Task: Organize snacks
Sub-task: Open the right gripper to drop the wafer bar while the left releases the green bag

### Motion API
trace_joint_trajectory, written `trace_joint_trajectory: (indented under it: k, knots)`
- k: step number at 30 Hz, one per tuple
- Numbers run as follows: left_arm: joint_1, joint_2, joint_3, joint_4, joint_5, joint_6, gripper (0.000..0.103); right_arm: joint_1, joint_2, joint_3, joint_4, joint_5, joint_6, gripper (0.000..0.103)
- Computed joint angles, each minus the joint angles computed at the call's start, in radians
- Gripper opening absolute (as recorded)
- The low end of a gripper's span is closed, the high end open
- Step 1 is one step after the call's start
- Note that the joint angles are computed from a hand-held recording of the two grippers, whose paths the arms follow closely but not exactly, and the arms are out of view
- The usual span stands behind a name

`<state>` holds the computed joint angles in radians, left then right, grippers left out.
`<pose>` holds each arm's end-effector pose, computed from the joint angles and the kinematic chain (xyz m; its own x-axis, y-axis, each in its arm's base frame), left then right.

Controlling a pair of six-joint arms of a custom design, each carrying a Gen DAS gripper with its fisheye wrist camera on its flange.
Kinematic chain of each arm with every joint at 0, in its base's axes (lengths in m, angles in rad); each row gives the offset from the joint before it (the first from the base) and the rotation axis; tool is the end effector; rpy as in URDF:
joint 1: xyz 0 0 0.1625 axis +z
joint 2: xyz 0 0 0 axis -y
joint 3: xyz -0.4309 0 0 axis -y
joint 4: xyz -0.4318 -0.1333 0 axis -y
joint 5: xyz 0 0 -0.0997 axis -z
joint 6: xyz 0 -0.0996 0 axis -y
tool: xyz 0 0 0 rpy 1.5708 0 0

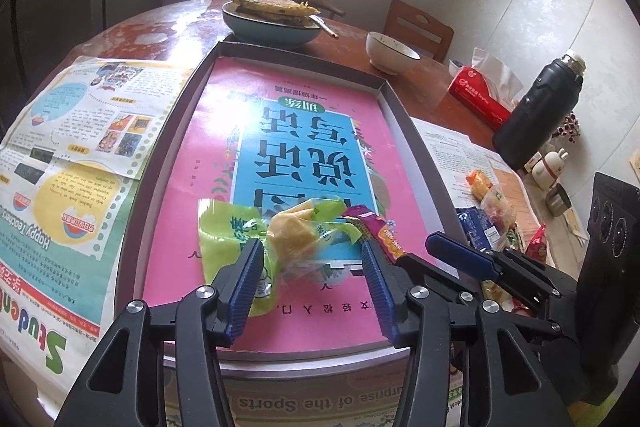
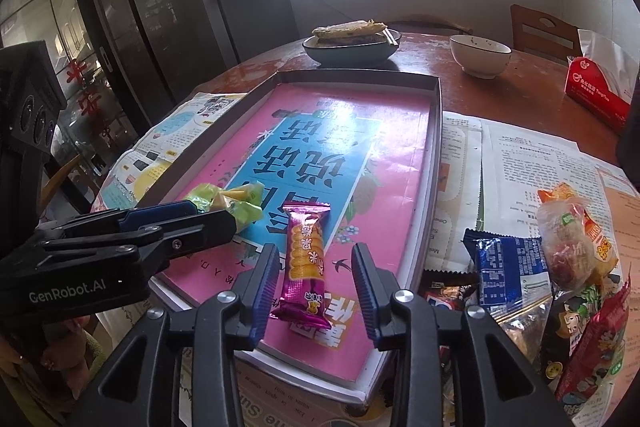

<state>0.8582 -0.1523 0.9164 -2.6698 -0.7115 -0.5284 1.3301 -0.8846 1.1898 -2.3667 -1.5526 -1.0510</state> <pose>-0.3999 -0.7821 -0.0995 -0.8786 -0.1543 -0.4520 0.2021 0.7374 -0.6445 -0.0642 -0.8283 0.3253 -0.6658 -0.6292 0.4010 -0.7401 0.6251 -0.2480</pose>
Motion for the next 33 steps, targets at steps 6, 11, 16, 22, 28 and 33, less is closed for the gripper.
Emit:
trace_joint_trajectory:
  k: [6,11,16,22,28,33]
  knots:
    - [-0.005,-0.003,0.006,-0.020,0.008,0.015,0.055,-0.002,-0.007,0.005,-0.002,0.011,0.003,0.043]
    - [-0.012,-0.009,0.022,-0.059,0.014,0.028,0.067,-0.004,-0.015,0.012,-0.012,0.019,0.006,0.048]
    - [-0.016,-0.014,0.032,-0.075,0.026,0.023,0.074,-0.006,-0.020,0.017,-0.019,0.026,0.008,0.049]
    - [-0.020,-0.022,0.044,-0.086,0.031,0.016,0.075,-0.008,-0.032,0.027,-0.025,0.040,0.011,0.052]
    - [-0.025,-0.028,0.054,-0.106,0.023,0.028,0.076,-0.014,-0.048,0.037,-0.043,0.052,0.018,0.057]
    - [-0.030,-0.025,0.048,-0.106,0.021,0.035,0.076,-0.022,-0.068,0.048,-0.060,0.079,0.024,0.065]
